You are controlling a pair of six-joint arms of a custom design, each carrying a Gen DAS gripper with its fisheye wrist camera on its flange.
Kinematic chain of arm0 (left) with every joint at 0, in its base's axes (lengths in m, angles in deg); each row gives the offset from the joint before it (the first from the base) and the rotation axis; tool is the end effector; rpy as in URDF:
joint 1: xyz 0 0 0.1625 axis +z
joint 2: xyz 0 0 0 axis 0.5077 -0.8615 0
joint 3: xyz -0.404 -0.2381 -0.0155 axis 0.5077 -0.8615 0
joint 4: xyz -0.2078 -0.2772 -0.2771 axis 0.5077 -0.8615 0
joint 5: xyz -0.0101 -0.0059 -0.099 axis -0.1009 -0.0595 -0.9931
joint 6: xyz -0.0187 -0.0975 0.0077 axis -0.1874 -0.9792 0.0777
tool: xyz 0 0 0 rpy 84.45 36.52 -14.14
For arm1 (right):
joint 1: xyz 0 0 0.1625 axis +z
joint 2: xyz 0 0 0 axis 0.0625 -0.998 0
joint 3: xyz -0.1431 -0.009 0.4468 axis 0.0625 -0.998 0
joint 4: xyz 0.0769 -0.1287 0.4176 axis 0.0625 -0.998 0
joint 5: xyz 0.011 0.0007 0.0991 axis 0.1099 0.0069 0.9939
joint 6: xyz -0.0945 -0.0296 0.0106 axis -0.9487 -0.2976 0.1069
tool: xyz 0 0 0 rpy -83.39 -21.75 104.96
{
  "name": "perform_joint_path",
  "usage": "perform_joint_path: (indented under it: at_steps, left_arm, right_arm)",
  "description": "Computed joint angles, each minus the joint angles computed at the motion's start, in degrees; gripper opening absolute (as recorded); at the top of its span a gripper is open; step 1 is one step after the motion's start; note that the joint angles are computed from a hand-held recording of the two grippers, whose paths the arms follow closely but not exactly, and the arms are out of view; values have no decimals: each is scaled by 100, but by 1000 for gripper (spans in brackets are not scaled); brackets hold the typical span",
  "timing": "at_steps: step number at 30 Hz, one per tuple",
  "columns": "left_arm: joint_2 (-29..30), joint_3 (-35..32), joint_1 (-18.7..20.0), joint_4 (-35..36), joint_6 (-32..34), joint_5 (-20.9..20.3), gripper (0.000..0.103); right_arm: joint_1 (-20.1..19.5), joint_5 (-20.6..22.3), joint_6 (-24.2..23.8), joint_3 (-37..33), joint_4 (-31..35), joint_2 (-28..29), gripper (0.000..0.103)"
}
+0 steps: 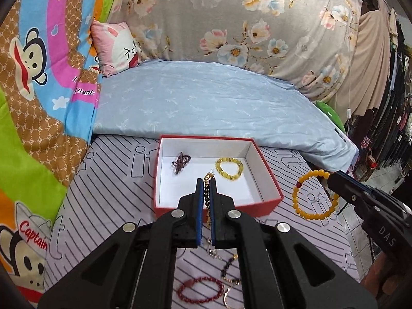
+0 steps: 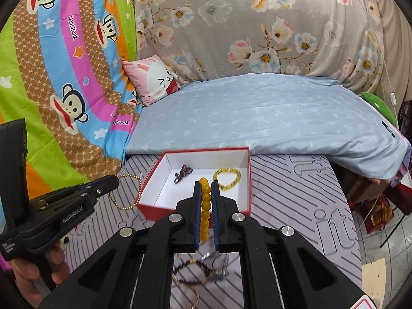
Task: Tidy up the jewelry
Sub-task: 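Carry both bracelets into the red box and open both grippers, then withdraw both open grippers from the box back over the remaining jewelry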
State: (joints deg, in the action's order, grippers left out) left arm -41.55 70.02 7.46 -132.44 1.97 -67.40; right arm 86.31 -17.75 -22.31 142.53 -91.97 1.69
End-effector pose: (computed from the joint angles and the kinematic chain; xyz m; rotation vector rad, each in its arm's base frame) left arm -0.3507 -0.5565 0.0606 0.1817 2.2247 -1.2148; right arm 0.1252 -0.5973 0.3042 0.9226 -2.4703 0.9600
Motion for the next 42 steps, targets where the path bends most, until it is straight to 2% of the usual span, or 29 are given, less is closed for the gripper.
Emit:
perform_joint_path:
  at_steps: [6, 13, 21, 27, 28, 29, 30, 31, 32, 34, 42]
  left_arm:
    - [173, -455, 393, -95, 475, -120, 4]
    - [394, -939, 824, -79, 868, -360, 4]
    - [606, -1240, 1103, 118, 946, -553, 4]
    - [716, -1343, 1236, 173, 993, -637, 4]
    - [735, -1354, 1249, 155, 998, -605, 5]
    - [765, -1361, 1254, 82, 1007, -535, 8]
    - [774, -1365, 1259, 78, 963, -466, 24]
    - [775, -1349, 1260, 23, 940, -419, 45]
    - [773, -1310, 1246, -68, 898, -317, 51]
    - [748, -1202, 1210, -382, 997, -245, 53]
    - [405, -555, 957, -396, 521, 36, 55]
  right_arm:
    - [81, -51, 234, -724, 354, 626, 7]
    - [104, -341, 329, -1287, 571, 1280, 7]
    - [37, -565, 393, -1622, 816, 1700, 7]
    - [12, -776, 317, -1702, 702, 1901, 8]
    - [10, -829, 289, -1702, 583, 1935, 12]
    - [6, -863, 259, -1704, 474, 1960, 22]
    - [11, -944, 239, -1704, 319, 1989, 28]
    - [8, -984, 230, -1689, 170, 1995, 37]
    - [-2, -985, 218, -1650, 38, 1970, 38]
    - [-30, -927, 179, -1554, -110, 1868, 38]
    - [-175, -821, -63, -861, -409, 1337, 38]
